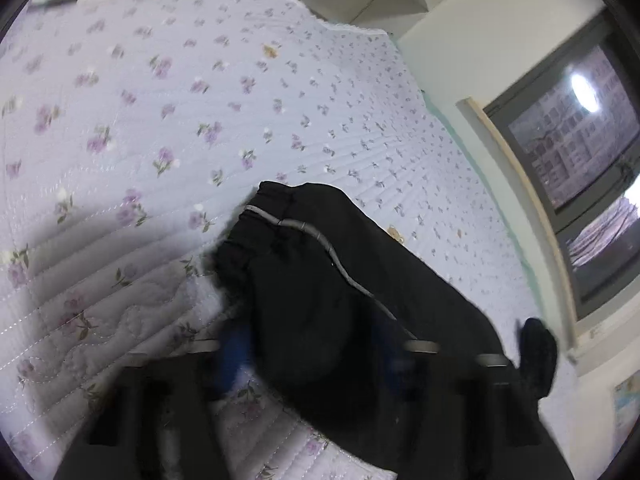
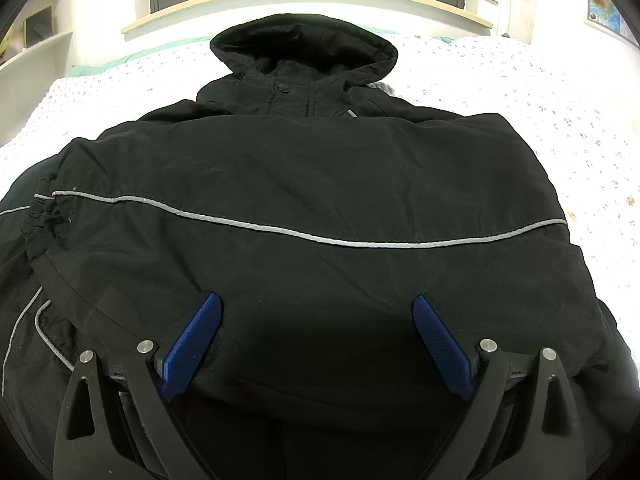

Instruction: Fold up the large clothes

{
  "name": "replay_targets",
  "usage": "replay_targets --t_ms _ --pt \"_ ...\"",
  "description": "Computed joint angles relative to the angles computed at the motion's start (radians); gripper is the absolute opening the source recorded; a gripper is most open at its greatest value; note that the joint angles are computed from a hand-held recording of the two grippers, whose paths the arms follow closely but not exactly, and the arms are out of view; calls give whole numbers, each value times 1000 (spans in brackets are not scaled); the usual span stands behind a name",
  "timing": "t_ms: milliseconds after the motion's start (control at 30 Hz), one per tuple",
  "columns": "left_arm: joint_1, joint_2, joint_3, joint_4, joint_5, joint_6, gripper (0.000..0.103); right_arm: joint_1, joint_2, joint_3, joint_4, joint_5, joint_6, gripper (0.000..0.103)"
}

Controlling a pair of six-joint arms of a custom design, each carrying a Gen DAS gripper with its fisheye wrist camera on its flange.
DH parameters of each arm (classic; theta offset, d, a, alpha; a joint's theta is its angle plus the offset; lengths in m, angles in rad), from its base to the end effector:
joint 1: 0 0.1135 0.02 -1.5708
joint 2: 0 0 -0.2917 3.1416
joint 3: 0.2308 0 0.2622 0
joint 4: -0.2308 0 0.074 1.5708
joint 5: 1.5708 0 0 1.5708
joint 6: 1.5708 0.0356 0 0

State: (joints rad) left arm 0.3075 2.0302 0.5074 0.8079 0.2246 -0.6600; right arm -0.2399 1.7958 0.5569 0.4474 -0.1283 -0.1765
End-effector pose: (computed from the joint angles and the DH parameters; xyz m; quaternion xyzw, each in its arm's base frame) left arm 0.2918 0.0843 0.0516 -0.3793 0.8220 -0.1727 0.3881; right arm 0.2942 -0.0673 0.0983 0.0049 0.9234 -0.0203 0.3832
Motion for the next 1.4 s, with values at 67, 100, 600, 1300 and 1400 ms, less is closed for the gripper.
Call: replay_targets --t_ms 67,100,600,1300,1400 --pt "-37 -48 -35 27 -56 7 25 1 0 -1 1 1 0 98" --pt "-61 -89 -56 36 -86 13 24 0 0 0 1 0 1 98" --pt "-821 -284 372 -481 -492 203 22 4 2 3 2 -1 7 99" --pt "-1017 304 849 -603 -182 215 71 15 12 6 11 9 27 99" --pt "-1052 315 866 -620 -254 248 71 9 13 10 3 1 26 100"
